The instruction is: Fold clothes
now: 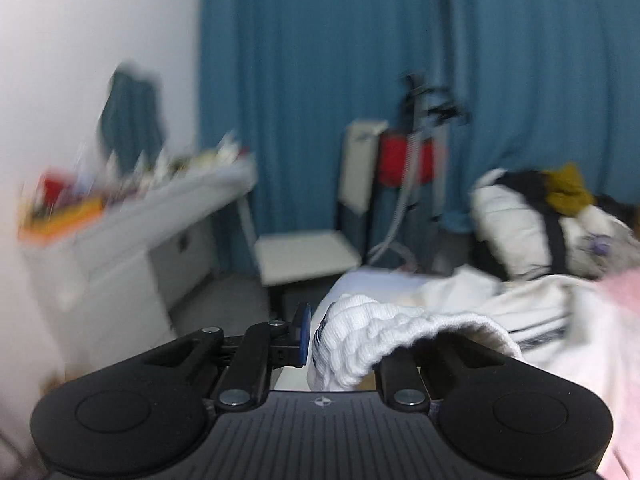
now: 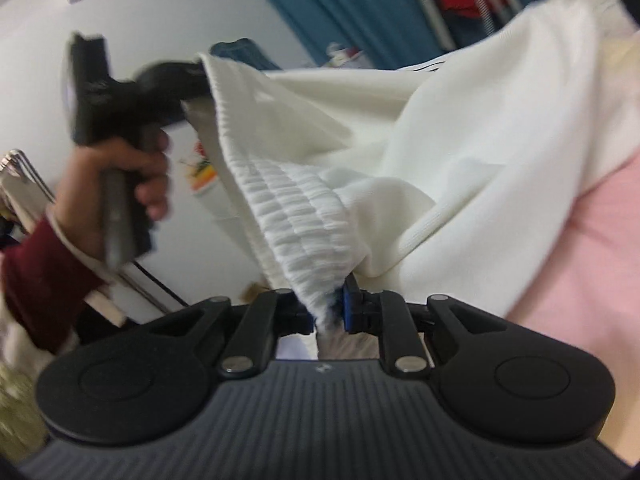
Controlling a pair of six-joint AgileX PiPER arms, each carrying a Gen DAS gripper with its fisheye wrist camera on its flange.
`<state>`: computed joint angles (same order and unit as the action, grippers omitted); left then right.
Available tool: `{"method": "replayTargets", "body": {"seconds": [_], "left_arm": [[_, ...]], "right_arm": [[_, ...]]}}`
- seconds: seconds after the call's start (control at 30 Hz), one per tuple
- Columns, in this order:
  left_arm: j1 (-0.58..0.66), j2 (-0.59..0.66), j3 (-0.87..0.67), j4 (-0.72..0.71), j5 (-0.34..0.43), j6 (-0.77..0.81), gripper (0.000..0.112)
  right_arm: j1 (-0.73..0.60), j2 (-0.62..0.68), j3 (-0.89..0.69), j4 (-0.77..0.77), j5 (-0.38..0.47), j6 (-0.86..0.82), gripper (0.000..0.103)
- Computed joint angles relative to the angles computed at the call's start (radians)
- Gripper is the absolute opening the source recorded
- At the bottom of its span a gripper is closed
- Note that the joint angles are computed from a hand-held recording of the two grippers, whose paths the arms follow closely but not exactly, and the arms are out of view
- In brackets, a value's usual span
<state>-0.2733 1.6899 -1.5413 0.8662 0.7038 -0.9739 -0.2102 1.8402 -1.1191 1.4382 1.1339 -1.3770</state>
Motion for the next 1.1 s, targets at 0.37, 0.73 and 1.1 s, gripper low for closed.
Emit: {"method": "replayTargets", "body": {"seconds": [0.37, 0.73, 1.1], "left_arm": [[0.183, 0.238, -0.023, -0.207, -0.116, 0.020, 0.019], [0.089, -0.189, 0.451, 0.060, -0.113, -0.291, 0.084], [-0.506, -0.519, 0.583, 0.274, 0.294, -0.506, 0.084]], "right_arm": [[0.076, 0.191, -0.110, -0.053, -0.062, -0.111, 0.019], [0.037, 0.094, -0.033, -0.012, -0.019, -0.274, 0.093], [-0.143, -0.178, 0.117, 0.055, -0.055, -0.378, 0.093]]}}
